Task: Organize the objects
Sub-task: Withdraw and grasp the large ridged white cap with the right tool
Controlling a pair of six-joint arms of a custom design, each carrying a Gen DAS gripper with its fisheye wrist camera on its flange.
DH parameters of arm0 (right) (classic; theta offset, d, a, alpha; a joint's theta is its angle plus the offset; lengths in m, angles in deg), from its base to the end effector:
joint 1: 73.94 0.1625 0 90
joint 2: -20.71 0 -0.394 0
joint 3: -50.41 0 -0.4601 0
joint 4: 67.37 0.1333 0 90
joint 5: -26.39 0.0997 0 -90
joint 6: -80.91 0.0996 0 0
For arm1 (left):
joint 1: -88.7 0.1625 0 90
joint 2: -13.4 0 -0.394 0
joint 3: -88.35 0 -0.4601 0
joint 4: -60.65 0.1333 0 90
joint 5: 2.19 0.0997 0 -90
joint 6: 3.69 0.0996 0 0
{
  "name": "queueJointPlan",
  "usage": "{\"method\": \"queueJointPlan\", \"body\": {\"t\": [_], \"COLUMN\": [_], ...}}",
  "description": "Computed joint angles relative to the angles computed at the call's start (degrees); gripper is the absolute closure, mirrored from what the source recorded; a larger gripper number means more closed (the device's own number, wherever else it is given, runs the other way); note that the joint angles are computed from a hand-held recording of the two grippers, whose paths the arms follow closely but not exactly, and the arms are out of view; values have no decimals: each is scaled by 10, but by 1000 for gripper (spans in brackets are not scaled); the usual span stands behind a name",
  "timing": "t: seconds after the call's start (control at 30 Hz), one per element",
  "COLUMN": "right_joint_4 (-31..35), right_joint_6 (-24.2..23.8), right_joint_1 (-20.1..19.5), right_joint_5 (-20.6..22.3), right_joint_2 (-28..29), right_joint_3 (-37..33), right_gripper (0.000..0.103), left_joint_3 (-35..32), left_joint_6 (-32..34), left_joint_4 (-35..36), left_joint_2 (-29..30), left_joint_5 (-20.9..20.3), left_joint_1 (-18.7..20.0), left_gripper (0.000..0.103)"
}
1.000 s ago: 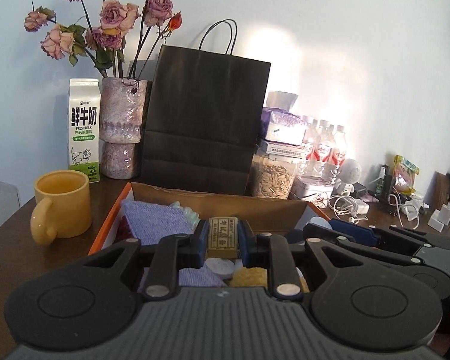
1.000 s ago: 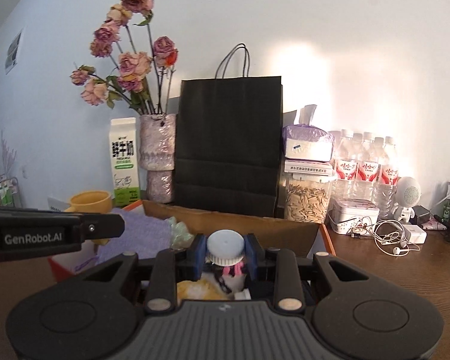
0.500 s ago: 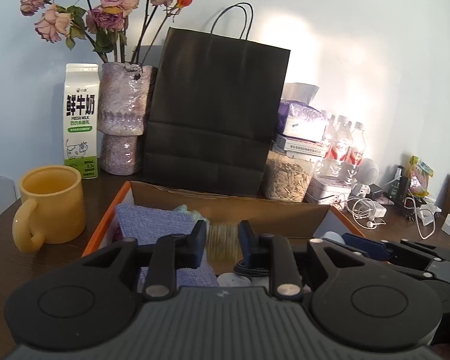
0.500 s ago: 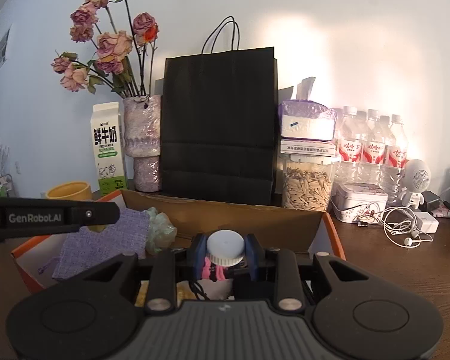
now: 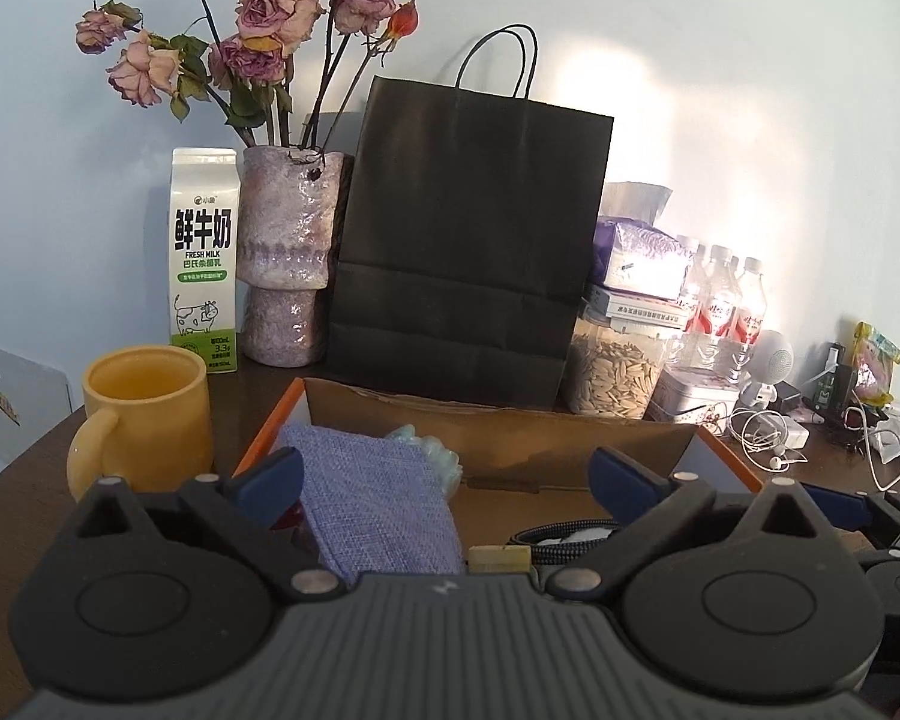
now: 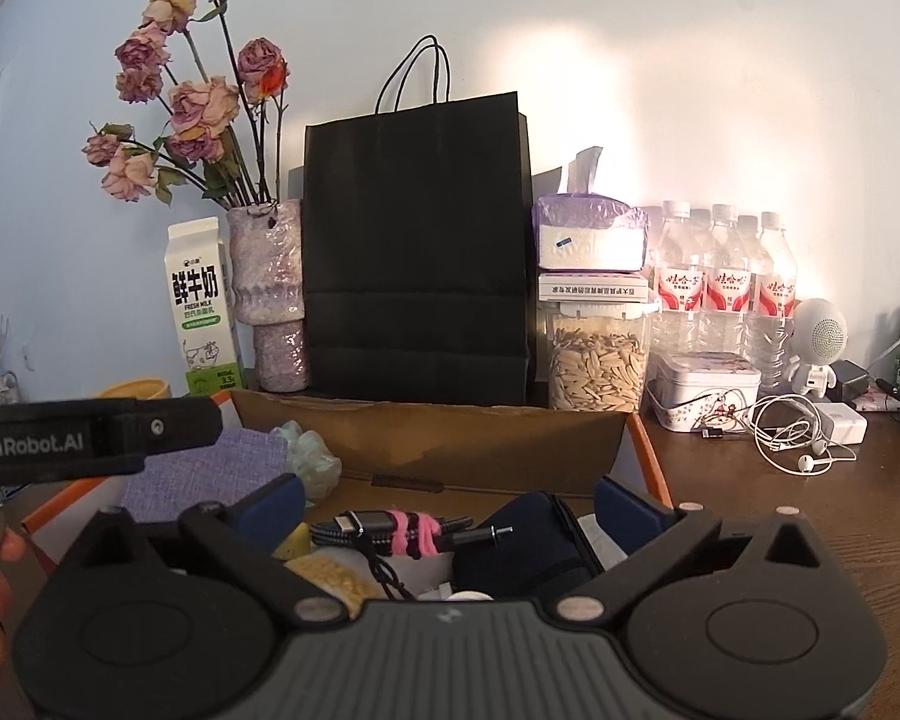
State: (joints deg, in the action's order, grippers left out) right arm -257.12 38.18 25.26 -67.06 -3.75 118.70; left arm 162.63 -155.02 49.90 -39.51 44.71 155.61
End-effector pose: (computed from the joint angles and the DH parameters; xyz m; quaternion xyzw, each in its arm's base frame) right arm 0.2582 -0.7978 0.0339 0.3739 -0.7999 0.4411 0.1606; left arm -0.0968 -0.7405 0.1977 0.1014 0.7463 -0.5795 0.3112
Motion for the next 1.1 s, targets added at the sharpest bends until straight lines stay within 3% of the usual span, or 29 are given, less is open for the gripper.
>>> {"method": "queueJointPlan", "body": {"t": [0.33, 0.73, 0.97, 1.1], "right_joint_4": [-19, -63, -35, 8], "right_joint_6": [-19, -73, -115, -115], "right_joint_1": [1, -6, -3, 1], "right_joint_5": [13, 28, -8, -27], "right_joint_2": [-34, -109, -128, -136], "right_joint_3": [59, 192, 241, 253], "right_gripper": [0, 0, 0, 0], "left_joint_3": [42, 158, 204, 220], "left_joint_6": [-5, -5, -25, -43], "left_joint_4": [-17, -41, -3, 21], "left_joint_2": [-26, -105, -138, -151], "left_joint_5": [-6, -32, -58, -68], "left_joint_1": [-7, -27, -38, -40], "left_gripper": [0, 0, 0, 0]}}
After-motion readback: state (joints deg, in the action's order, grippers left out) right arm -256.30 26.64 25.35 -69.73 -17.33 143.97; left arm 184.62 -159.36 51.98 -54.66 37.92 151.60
